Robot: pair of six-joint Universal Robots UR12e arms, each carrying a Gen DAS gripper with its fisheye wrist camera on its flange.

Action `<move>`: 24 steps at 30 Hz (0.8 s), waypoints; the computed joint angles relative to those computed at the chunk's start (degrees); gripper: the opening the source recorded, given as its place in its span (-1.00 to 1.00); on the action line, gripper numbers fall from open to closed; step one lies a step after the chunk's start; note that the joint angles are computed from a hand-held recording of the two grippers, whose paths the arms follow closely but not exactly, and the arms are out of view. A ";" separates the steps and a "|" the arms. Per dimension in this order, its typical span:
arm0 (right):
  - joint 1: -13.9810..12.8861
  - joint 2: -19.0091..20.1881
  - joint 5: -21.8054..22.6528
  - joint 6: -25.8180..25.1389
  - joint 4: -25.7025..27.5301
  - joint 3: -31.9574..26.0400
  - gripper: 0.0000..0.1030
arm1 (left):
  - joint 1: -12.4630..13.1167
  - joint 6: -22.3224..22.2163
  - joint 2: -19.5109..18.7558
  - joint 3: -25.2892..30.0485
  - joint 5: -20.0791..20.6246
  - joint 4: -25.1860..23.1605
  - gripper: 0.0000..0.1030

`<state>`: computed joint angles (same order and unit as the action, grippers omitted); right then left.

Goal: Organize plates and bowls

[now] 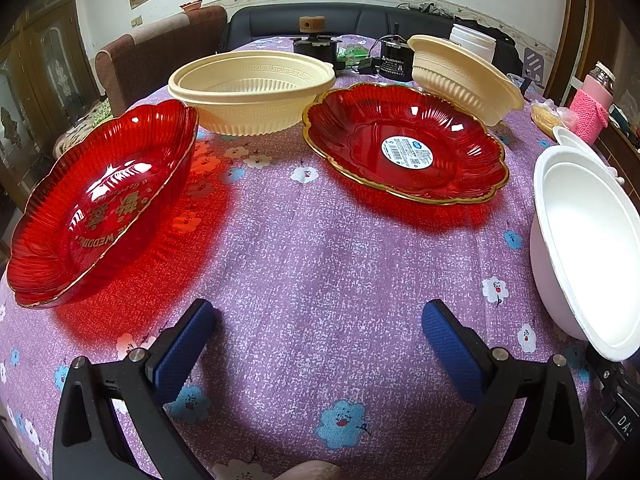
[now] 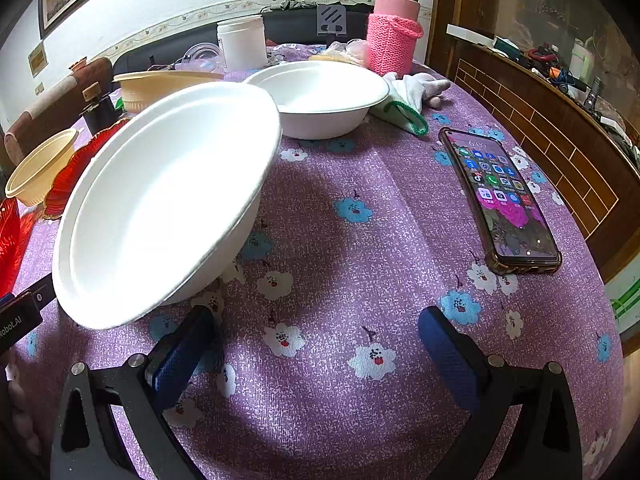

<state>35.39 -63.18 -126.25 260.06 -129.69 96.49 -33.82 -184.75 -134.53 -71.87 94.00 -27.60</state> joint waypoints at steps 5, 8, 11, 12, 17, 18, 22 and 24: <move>0.01 0.00 0.00 0.02 0.03 -0.02 0.98 | 0.01 0.00 0.00 0.00 -0.01 0.00 1.00; 0.01 0.00 0.00 0.01 0.02 -0.01 0.98 | 0.01 0.04 0.01 -0.01 -0.03 -0.01 1.00; 0.01 0.00 0.00 0.01 0.02 -0.01 0.98 | 0.60 3.76 0.86 -1.52 -2.34 0.34 1.00; 0.00 0.01 -0.01 0.01 0.01 -0.01 0.98 | 0.99 4.62 1.33 -2.29 -3.31 0.35 1.00; 0.01 0.01 -0.02 0.01 0.00 0.00 0.98 | 1.87 3.97 1.97 -2.03 -3.55 -2.47 1.00; 0.02 0.01 -0.02 0.03 0.03 -0.02 0.98 | 1.72 4.30 2.03 -2.23 -3.03 -2.33 1.00; 0.01 0.01 -0.02 0.02 0.02 -0.02 0.98 | 1.79 4.22 1.73 -1.93 -3.09 -2.18 1.00; 0.01 0.01 -0.02 0.01 0.00 0.00 0.98 | 1.75 4.11 1.55 -1.72 -3.03 -2.01 1.00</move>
